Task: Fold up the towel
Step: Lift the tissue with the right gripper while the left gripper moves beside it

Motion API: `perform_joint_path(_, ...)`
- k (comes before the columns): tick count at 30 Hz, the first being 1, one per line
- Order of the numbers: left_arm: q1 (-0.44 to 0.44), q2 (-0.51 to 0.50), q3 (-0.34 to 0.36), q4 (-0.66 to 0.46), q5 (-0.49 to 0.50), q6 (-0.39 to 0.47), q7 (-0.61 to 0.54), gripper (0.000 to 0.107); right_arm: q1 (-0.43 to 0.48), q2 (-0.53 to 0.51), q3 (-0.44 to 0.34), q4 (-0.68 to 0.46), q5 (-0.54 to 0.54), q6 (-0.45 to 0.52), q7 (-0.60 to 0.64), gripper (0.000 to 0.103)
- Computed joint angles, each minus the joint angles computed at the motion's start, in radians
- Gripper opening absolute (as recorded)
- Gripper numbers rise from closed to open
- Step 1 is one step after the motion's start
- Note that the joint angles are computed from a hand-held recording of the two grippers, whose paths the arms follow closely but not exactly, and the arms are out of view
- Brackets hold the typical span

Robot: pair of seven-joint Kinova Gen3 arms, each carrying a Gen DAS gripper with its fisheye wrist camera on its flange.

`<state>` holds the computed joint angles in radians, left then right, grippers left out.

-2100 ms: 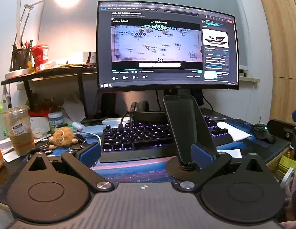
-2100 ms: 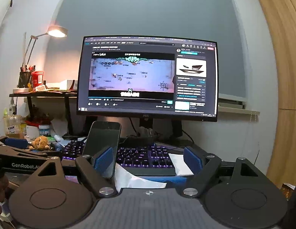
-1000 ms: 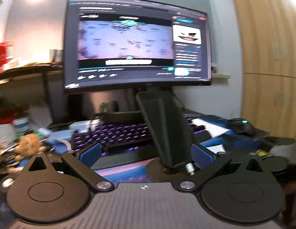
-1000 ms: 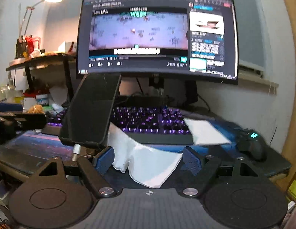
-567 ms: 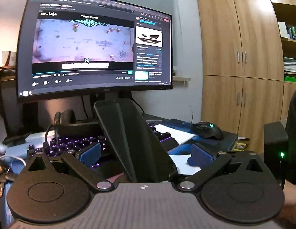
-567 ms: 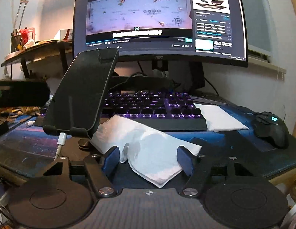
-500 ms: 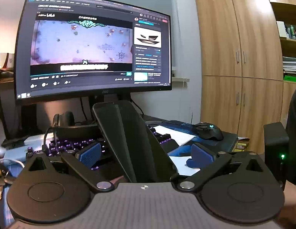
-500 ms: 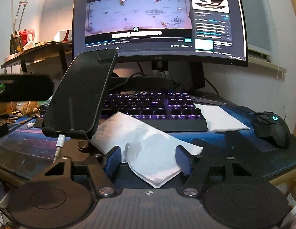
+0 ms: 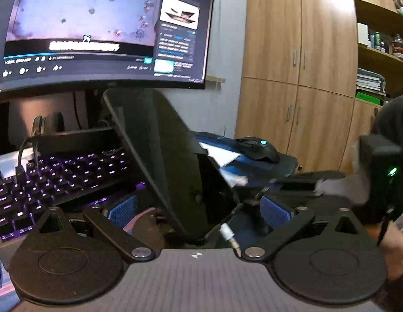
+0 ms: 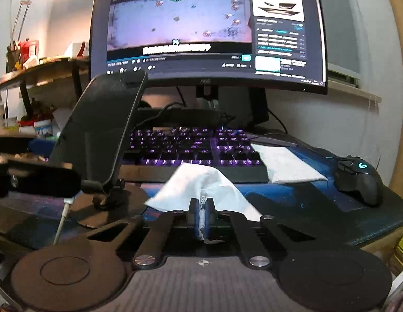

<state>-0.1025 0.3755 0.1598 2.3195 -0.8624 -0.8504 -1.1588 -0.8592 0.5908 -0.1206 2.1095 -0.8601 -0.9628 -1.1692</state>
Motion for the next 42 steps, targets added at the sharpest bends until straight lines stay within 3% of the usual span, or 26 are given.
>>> perform_joint_path(6, -0.011, 0.009, 0.015, -0.033, -0.085, 0.036, 0.019, 0.103, 0.011, -0.047, -0.017, 0.070, 0.054, -0.101, -0.095, 0.005)
perform_joint_path(9, 0.013, 0.010, 0.003, -0.027, -0.053, 0.024, -0.024, 0.103, 0.029, -0.074, -0.033, 0.105, 0.127, -0.145, -0.157, 0.005)
perform_joint_path(13, -0.005, 0.024, 0.015, -0.048, -0.101, 0.019, 0.013, 0.103, 0.035, -0.110, -0.050, 0.133, 0.224, -0.188, -0.191, 0.005)
perform_joint_path(16, -0.014, 0.032, 0.014, -0.056, -0.125, 0.006, 0.038, 0.103, 0.043, -0.128, -0.058, 0.107, 0.302, -0.147, -0.160, 0.005)
perform_joint_path(19, -0.035, 0.048, 0.014, -0.069, -0.184, -0.027, 0.075, 0.103, 0.074, -0.120, -0.064, 0.044, 0.388, -0.042, -0.153, 0.004)
perform_joint_path(24, -0.016, 0.051, 0.000, -0.077, -0.184, -0.018, 0.086, 0.103, 0.117, -0.086, -0.057, -0.063, 0.459, 0.133, -0.167, 0.004)
perform_joint_path(27, -0.012, 0.056, -0.002, -0.080, -0.190, -0.017, 0.076, 0.103, 0.126, -0.075, -0.042, -0.097, 0.473, 0.187, -0.186, 0.004)
perform_joint_path(42, -0.036, 0.074, -0.002, -0.095, -0.265, -0.047, 0.103, 0.103, 0.111, -0.068, -0.031, -0.015, 0.478, 0.130, -0.215, 0.005)
